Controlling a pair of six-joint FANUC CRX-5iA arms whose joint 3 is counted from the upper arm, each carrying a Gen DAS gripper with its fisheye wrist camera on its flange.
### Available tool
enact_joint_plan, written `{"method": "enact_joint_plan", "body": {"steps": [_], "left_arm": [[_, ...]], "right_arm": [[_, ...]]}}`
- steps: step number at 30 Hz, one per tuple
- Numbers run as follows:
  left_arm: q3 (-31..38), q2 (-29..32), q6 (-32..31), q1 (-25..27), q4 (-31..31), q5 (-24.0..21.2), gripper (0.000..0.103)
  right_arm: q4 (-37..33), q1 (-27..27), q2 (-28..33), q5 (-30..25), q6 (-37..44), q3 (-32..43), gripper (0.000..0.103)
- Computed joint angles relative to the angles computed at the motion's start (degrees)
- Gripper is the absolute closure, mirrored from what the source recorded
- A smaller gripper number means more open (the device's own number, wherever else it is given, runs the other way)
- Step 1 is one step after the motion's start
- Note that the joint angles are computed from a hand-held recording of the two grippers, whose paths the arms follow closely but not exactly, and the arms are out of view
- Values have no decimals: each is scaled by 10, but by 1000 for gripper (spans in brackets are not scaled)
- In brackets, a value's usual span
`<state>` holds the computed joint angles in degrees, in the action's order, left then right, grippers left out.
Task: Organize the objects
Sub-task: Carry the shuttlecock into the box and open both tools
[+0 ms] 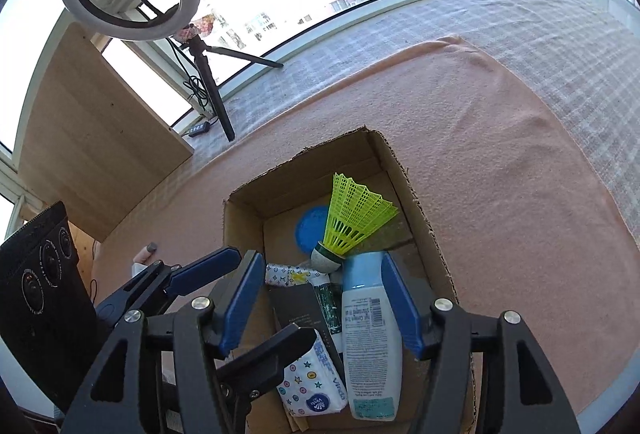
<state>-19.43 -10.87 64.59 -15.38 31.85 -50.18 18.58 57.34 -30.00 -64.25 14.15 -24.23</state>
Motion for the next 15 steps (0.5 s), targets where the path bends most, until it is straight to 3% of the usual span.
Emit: {"method": "enact_joint_plan", "body": {"steps": [8,15], "left_arm": [[-18,-45,8,32,-30,-27,16],[-53,-108,-24,123,-27,-76,16]], "right_arm": [[13,21,-4,7,-28,-5,45],[43,55,-2,6,-62,-6,45]]}}
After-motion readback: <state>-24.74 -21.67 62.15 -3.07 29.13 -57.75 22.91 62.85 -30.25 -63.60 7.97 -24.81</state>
